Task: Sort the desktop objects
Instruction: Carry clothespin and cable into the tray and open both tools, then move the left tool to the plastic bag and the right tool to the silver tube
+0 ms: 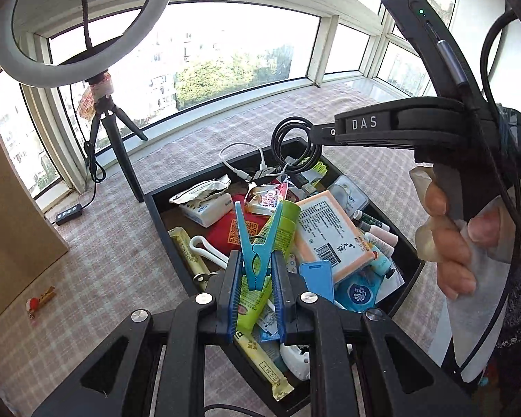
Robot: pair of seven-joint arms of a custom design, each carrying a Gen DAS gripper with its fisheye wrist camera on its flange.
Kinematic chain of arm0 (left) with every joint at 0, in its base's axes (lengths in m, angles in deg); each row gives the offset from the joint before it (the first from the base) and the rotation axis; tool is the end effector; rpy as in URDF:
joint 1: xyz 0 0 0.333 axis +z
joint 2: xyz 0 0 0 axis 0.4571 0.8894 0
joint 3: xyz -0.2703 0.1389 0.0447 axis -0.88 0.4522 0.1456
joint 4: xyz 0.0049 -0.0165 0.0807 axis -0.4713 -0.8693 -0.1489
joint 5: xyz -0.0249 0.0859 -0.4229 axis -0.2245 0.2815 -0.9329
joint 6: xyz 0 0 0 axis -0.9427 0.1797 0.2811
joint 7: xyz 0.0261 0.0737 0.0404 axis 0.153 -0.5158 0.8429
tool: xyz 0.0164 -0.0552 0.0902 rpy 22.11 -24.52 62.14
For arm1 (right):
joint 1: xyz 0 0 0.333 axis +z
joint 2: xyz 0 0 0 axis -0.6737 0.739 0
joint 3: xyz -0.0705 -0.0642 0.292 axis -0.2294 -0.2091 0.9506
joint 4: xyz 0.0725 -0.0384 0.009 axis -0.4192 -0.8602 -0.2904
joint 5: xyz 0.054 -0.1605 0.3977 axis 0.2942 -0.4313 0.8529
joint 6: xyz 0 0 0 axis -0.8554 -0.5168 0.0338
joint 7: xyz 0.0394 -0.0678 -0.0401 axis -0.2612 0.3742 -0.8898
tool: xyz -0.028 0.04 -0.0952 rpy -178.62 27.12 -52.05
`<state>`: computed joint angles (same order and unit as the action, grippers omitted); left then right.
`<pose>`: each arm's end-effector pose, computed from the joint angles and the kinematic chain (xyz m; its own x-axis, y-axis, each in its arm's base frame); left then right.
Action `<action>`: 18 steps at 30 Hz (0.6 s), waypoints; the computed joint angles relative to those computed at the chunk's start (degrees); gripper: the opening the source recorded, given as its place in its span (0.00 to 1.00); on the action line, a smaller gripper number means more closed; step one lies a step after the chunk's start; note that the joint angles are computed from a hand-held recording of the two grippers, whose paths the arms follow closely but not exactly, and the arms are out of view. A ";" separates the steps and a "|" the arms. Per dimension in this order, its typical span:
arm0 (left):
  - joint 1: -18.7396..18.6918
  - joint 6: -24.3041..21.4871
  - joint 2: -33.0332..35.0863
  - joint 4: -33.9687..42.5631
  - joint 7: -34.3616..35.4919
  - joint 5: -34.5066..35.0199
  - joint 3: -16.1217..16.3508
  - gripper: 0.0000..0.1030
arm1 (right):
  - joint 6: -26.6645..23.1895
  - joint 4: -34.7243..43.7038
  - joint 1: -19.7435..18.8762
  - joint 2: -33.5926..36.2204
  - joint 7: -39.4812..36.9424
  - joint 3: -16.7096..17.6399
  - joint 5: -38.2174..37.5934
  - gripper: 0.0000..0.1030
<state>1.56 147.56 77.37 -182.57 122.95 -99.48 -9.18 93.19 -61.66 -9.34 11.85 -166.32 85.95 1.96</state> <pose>0.4442 -0.4402 0.6171 -0.8619 -0.4897 0.1318 -0.4603 0.6461 -0.6088 0.4074 0.4092 0.6612 -0.6477 -0.7384 -0.1877 -0.5279 0.6126 -0.5882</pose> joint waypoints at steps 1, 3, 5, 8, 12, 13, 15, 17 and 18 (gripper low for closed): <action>-0.41 0.00 0.26 0.39 -0.05 0.05 -0.42 0.15 | -0.21 -1.30 -0.08 -1.14 0.62 -0.16 0.44 0.07; -1.28 -0.27 1.26 1.42 0.35 -0.77 -1.10 0.19 | 0.65 -4.08 -0.60 -3.33 1.08 -0.41 1.48 0.07; -1.93 -3.32 3.72 4.28 -1.54 1.78 -1.89 0.60 | 2.30 -7.07 -1.48 -5.63 1.78 -0.61 3.20 0.09; -2.31 -0.90 3.71 3.22 -3.14 3.50 -2.30 0.63 | 2.30 -10.18 -3.02 -8.61 5.94 0.24 4.22 0.17; -1.83 -1.64 3.54 2.71 -3.14 3.61 -1.77 0.62 | 1.56 -10.94 -4.08 -9.92 6.40 1.84 4.01 0.17; -1.70 -1.33 3.27 2.30 -3.34 4.01 -1.68 0.62 | 1.38 -10.81 -4.22 -9.95 6.14 2.12 3.98 0.17; -1.34 -1.61 2.92 1.84 -3.02 3.78 -1.35 0.58 | 0.27 -9.89 -4.44 -9.44 5.84 2.77 3.55 0.17; -0.87 -2.11 2.45 1.43 -2.66 3.76 -0.96 0.55 | 0.38 -9.35 -4.34 -9.05 5.50 3.00 3.29 0.17; -0.61 -1.89 2.07 0.95 -2.47 3.84 -0.75 0.55 | 0.91 -9.12 -4.24 -8.84 5.19 3.00 3.26 0.17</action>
<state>0.95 145.66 79.44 -181.62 120.48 -95.64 -9.93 94.09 -70.78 -13.58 3.01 -161.13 88.95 5.22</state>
